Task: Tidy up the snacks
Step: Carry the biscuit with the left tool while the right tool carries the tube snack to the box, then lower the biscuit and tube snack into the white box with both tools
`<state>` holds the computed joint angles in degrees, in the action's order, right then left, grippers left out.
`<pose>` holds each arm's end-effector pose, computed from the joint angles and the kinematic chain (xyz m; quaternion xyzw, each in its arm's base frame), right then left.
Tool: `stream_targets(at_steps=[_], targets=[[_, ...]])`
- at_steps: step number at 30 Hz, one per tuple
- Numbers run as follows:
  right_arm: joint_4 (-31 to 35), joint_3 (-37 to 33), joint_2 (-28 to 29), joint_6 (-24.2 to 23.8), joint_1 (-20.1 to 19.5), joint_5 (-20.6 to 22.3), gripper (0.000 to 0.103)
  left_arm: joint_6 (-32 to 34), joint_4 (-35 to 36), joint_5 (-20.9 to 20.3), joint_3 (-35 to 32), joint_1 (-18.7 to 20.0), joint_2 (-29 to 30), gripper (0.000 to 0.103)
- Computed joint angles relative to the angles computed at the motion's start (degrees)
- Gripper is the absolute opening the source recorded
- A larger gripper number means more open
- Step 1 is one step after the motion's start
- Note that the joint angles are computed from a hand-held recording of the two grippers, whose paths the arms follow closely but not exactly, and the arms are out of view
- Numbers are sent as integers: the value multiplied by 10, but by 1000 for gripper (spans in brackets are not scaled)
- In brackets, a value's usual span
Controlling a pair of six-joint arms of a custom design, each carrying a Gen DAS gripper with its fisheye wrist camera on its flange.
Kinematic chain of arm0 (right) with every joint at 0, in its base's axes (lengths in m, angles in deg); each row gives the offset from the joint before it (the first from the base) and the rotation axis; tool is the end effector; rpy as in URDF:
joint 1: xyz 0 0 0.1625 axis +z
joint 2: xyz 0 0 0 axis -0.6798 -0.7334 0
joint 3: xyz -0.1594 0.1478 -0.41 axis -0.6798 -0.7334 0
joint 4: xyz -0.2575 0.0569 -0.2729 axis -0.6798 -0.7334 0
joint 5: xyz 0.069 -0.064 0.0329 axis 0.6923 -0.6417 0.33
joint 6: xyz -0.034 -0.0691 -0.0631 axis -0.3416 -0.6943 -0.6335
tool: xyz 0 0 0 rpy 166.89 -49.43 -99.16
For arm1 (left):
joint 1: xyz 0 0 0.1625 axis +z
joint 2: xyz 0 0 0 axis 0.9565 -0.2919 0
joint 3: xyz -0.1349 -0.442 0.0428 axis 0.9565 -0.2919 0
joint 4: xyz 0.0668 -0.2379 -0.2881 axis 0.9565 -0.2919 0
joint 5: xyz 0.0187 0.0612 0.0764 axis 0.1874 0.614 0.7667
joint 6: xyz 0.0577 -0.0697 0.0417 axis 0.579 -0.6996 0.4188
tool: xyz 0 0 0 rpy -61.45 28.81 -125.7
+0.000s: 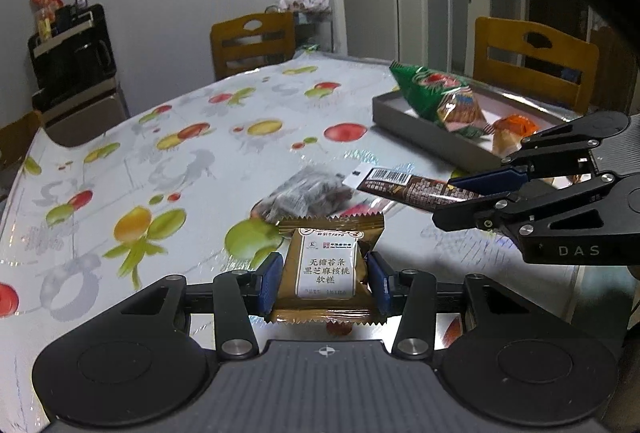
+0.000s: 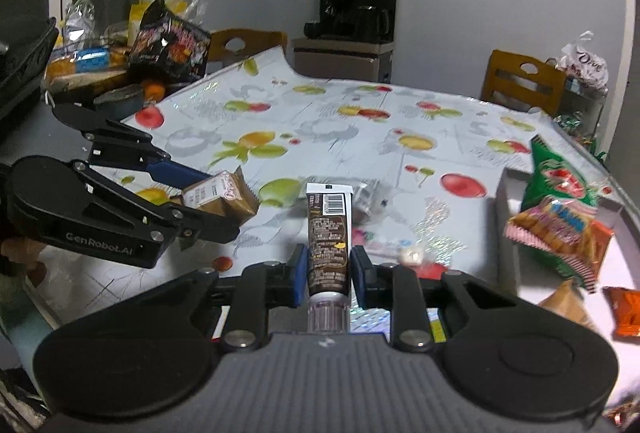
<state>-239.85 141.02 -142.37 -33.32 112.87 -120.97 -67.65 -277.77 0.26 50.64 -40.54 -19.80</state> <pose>-0.0106 -0.4765 0.3464 0.4214 -0.8291 0.3169 0.1862 -0.3645 -0.4801 -0.0276 0.3553 0.8272 -0.3244 0.2903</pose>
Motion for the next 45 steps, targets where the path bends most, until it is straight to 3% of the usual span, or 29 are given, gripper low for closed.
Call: stream_targets(at_steps=[21,36,41,45], targets=[[43,-44,-82,12,-84,109,22,49,43,-37,-170,-4,82,46],[-9,-92,-96,74,-164,104,22,105,71,-133,-264,-6,136,46],[11,-106,-100,75,-179,97,22,95,133,-186,-290,-1,145,46],[36,-109,-102,67,-188,88,22,85,180,-202,-309,0,154,46]])
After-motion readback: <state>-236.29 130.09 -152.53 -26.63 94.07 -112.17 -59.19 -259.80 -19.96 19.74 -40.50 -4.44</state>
